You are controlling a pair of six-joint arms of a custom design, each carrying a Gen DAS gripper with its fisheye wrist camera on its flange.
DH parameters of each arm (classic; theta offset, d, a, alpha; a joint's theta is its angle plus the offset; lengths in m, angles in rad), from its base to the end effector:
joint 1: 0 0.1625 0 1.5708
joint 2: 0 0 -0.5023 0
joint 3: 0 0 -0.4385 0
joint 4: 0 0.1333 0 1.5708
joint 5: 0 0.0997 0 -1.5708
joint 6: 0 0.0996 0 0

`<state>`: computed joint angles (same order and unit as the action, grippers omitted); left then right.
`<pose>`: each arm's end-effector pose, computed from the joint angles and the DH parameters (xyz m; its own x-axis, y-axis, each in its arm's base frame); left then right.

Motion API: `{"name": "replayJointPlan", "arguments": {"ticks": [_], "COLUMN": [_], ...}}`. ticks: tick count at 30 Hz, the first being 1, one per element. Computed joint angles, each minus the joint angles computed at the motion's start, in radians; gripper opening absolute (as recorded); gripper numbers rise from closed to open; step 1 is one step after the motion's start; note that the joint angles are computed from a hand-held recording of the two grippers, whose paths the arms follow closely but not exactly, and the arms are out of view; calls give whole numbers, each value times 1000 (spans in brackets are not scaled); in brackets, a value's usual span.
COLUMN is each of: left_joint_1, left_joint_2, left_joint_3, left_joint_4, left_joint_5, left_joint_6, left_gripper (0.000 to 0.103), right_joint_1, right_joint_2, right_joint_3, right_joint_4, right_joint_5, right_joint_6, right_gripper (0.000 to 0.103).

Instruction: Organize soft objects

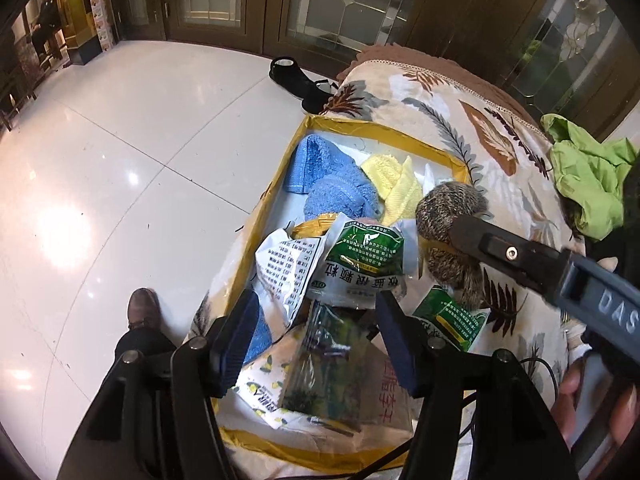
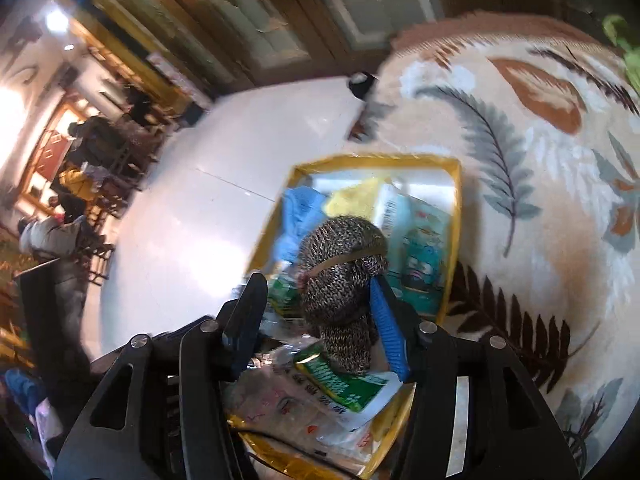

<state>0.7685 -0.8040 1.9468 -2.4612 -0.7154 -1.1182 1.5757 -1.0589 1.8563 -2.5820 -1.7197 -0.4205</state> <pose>-0.2942 -0.5744 0.0371 -0.7662 -0.3418 -0.5442 0.0163 0.8362 -0.5481 0.1218 -0.6701 0.2115 -0.9010 -0.3746 0.2190 -0.4081 0.9030 -0.1345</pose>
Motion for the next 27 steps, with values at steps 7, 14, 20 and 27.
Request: {"name": "replayJointPlan", "arguments": {"ticks": [7,14,20,27], "left_joint_1": [-22,-43,-77,-120], "left_joint_2": [-1,21,35,36], "left_joint_3": [13,-3,-10,-10], "left_joint_4": [-11,55,125,253], "left_joint_5": [18,55,117,193], "left_joint_6": [-13,-62,-108,-192], "left_gripper": [61,61,61,61], "right_joint_1": [-4,4,9,13], "right_joint_2": [-37,-64,-90,-104], "right_joint_3": [22,102,217,282], "right_joint_4": [-11,-174,-413,-516], "right_joint_5": [20,-73,-199,-214], "right_joint_6": [17,-47,-141,-194], "right_gripper": [53,53,53,53]}}
